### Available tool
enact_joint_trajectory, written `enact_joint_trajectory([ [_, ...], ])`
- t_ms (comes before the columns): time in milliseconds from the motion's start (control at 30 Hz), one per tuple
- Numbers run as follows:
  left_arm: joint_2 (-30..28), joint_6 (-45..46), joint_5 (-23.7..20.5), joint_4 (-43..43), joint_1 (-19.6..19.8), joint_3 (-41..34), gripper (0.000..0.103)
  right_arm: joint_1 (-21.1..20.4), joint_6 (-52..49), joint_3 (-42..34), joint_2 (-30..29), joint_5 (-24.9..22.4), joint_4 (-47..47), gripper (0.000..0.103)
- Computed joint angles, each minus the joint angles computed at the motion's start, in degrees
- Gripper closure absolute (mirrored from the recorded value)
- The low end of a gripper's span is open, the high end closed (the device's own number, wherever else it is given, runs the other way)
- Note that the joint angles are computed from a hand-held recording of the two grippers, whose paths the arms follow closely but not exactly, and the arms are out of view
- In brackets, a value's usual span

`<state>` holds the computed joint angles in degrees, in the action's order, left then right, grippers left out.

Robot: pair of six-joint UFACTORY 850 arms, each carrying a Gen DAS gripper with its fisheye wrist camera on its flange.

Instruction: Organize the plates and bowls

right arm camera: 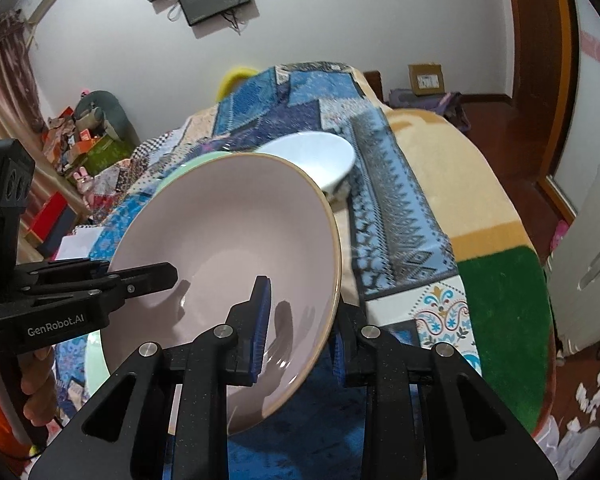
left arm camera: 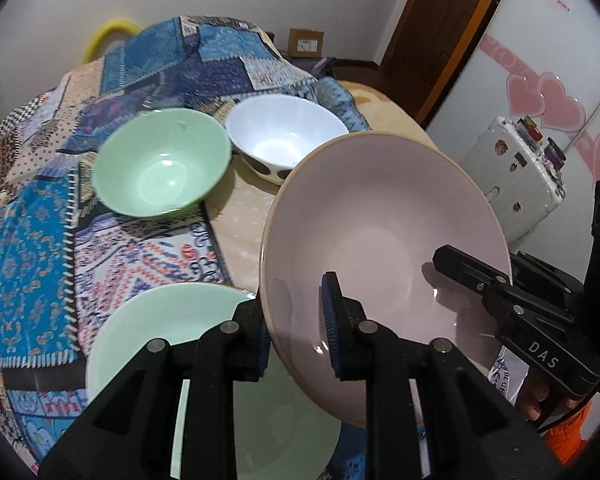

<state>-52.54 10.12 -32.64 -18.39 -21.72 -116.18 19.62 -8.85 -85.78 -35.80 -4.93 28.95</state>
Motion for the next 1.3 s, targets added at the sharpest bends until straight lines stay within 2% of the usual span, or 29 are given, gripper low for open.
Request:
enact_joint_trajectory([
  [467,14.13,2.24,10.18,-2.96,4.01,18.90,0.080,4.79,9.72,-4.90,-1.37,0.27,-12.34,0.079],
  [900,23.81,-4.35,15.76,2.04,10.07,31.61,0.080,9.44,-10.27,-13.80,-6.96,-3.84,4.57,0.079],
  [1133,27.06,-9.49,16.78,7.42,12.78,36.41,0.080,11.50,-10.88,-19.55,-10.93,-7.23,5.05,0.079],
  [1300,28.13,-9.96,16.83,7.48,14.94,38.85,0.080,12.78,-10.04,-23.68,-13.80,-10.11,4.71,0.079],
])
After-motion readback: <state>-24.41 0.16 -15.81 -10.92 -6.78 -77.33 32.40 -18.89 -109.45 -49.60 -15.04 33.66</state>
